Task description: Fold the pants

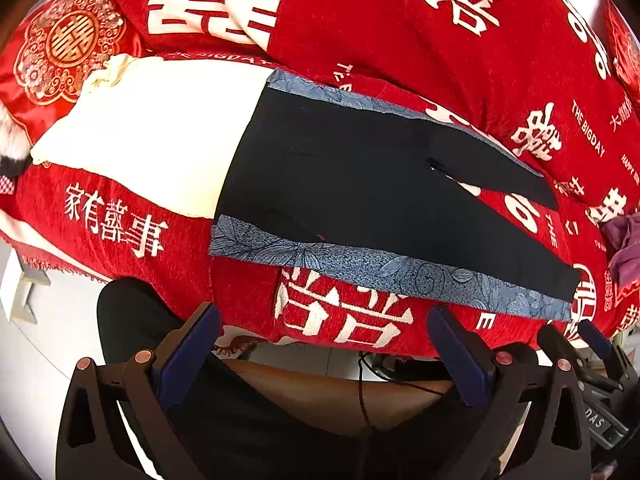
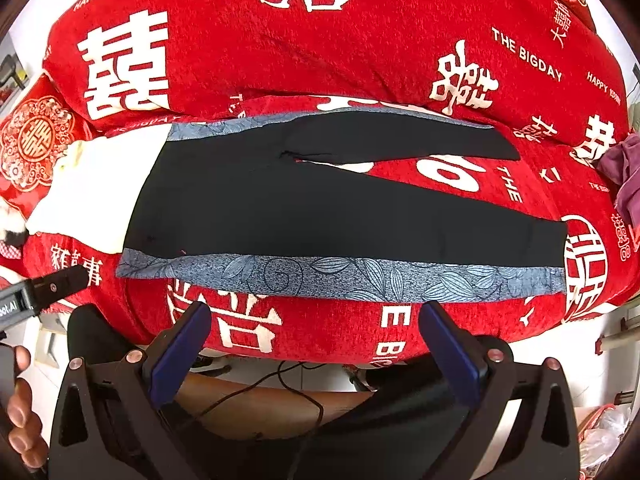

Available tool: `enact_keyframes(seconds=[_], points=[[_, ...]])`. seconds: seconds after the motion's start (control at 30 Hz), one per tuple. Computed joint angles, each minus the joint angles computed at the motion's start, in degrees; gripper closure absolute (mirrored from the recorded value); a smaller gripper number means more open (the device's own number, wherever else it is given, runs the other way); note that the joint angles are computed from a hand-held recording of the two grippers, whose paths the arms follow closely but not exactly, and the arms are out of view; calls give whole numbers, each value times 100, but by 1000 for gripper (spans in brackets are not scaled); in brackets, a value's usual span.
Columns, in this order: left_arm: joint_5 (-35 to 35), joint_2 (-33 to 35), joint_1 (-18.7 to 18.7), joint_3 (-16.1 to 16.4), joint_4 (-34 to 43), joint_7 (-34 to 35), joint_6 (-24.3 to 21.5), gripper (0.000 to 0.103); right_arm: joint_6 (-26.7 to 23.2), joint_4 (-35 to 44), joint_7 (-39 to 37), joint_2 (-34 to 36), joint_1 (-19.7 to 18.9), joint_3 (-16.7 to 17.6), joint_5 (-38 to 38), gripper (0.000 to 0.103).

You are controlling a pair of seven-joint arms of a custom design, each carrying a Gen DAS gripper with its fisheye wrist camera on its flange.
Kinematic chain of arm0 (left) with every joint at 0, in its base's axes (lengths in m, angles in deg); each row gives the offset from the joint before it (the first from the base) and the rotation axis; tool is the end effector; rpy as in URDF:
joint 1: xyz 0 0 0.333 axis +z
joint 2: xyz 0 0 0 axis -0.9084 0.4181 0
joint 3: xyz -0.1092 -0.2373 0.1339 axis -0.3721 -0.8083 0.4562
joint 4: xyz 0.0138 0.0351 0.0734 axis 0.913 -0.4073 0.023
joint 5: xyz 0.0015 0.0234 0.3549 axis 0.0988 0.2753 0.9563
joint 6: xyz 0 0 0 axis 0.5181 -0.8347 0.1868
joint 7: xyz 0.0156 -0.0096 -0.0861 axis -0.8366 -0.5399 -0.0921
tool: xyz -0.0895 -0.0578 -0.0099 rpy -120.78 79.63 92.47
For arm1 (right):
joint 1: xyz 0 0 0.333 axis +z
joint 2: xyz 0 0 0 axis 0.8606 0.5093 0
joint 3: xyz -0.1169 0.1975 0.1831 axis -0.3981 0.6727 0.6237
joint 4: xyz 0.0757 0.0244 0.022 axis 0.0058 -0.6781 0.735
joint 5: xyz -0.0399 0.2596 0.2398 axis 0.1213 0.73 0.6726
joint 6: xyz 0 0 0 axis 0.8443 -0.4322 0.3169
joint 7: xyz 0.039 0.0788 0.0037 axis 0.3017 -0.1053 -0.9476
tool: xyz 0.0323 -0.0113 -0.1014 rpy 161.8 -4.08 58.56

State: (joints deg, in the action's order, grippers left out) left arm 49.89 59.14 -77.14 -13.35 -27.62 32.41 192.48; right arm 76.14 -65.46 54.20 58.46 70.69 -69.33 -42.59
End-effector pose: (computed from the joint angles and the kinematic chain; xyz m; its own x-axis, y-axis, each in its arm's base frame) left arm 0.4940 -0.2074 0.5544 0.6993 -0.6815 0.2158 -0.6110 -0.7265 -0.3143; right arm 0.5785 0.1343 0.5493 0.6007 -0.7975 -0.0560 -0.7397 -0.5278 -0.4174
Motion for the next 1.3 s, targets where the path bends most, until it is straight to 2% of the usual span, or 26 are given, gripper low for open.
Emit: enact_keyframes(seconds=[0.13, 0.3, 0.47, 0.6, 0.77, 0.87, 0.97, 1.03, 1.07, 1.1, 1.2, 1.3], points=[[160, 149, -34, -48, 190, 3, -195, 0, -45, 102, 122, 147, -3, -24, -59, 0], [523, 411, -113, -105, 524, 28, -645, 0, 11, 76, 196, 240, 15, -42, -162, 0], [812, 474, -163, -111, 526, 10, -685, 0, 21, 53, 189, 310, 29, -49, -236, 0], [1142, 496, -190, -112, 469, -29, -740, 0, 251, -36, 165, 276, 22, -69, -268, 0], [1209, 334, -92, -34, 43, -128, -382, 0, 376, 75, 179, 403, -59, -94, -122, 0], [1232, 303, -22, 5, -170, -227, -183, 0, 590, 31, -161, 425, -190, -50, 416, 0], [1344, 333, 31, 22, -298, -341, 31, 0, 895, -92, -543, 451, -370, 22, 1345, 0], [1369, 493, 59, 36, -178, -192, -5, 0, 1261, -300, -1112, 456, -553, 145, 2444, 0], [1396, 560, 70, 44, -128, -161, -4, 0, 1304, -299, -1255, 504, -575, 164, 2676, 0], [1406, 647, 92, 63, -70, -115, 37, 0, 1325, -227, -1338, 616, -555, 162, 2689, 0], [1300, 919, 168, 121, 132, -3, 154, 0, 1222, 291, -1161, 1114, -367, 102, 2066, 0], [1153, 1204, 226, 151, 381, 232, 181, 0, 736, 1042, -931, 1669, -316, 114, 1678, 0]])
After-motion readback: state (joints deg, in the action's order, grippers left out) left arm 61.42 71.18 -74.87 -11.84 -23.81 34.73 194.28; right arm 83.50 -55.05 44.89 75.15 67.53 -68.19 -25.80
